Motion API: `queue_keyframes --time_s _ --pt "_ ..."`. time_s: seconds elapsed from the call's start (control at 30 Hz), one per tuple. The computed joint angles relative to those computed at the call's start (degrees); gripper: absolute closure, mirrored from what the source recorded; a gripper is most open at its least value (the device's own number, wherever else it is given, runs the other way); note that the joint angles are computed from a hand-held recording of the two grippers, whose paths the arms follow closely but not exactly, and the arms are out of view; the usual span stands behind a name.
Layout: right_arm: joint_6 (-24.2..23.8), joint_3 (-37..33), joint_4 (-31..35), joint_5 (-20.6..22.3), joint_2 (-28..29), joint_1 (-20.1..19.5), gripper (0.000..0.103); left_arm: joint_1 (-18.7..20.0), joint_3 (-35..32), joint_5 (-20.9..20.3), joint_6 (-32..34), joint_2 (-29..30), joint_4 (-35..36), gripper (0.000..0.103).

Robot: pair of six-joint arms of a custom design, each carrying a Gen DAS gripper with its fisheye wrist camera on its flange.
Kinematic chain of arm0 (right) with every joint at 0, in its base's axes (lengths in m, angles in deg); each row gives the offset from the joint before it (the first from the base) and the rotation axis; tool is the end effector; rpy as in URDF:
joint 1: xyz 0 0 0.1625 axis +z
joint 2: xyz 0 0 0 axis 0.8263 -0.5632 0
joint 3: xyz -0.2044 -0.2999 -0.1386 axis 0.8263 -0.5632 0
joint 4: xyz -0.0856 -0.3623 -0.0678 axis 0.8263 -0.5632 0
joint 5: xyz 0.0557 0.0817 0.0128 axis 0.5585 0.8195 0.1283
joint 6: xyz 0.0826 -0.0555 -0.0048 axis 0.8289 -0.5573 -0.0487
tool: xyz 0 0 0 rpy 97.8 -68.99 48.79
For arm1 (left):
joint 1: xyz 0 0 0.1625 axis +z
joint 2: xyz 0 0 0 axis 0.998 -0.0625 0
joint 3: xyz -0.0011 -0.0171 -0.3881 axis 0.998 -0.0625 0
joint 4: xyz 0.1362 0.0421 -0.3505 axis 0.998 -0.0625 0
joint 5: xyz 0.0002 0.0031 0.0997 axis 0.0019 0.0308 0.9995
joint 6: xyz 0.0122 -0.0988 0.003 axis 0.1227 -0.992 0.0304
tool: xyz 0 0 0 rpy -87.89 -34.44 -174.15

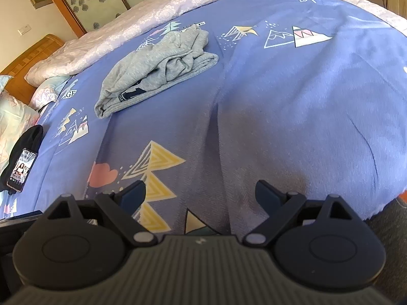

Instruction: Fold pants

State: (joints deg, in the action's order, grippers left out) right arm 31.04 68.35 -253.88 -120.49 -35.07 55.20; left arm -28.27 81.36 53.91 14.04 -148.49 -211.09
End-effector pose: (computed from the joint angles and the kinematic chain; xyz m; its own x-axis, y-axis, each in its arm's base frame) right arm 0.3533 -0.6805 -0.0090 -0.9317 -0.0398 0.3610 -0.2530 0.7844 -0.5664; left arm -0.1256 -0.6250 0.2947 -0.5992 -0.1992 -0.7754 0.3343 0.8179 -0.4684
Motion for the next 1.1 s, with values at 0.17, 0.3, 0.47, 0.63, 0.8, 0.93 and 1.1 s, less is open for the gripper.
queue_keyframes --time_s 0.17,0.3,0.47,0.63,0.8,0.93,1.1 --pt "0.19 -0.04 0.14 -0.01 0.02 0.04 0.008 -0.03 0.34 -0.20 0.16 -0.35 -0.44 0.000" --pt "0.40 0.03 0.42 0.16 -0.07 0.03 0.008 -0.04 0.38 -0.10 0.33 -0.37 -0.70 0.000" --pt "0.43 0.13 0.28 0.21 -0.07 0.05 0.008 0.04 -0.03 0.00 -1.29 -0.42 1.47 0.000" --pt "0.60 0.08 0.51 0.19 -0.05 0.09 0.008 0.19 -0.35 0.09 -2.16 -0.33 2.61 0.000" --pt "0.58 0.25 0.71 0.38 -0.19 0.03 0.008 0.33 -0.49 0.09 -3.13 -0.40 3.75 0.000" --pt "0.57 0.39 0.86 0.53 -0.29 -0.14 0.008 0.30 -0.37 -0.06 -3.23 -0.44 4.10 0.000" --pt "0.61 0.59 0.92 0.74 -0.41 -0.30 0.008 0.41 -0.43 -0.27 -3.40 -0.44 4.47 0.000"
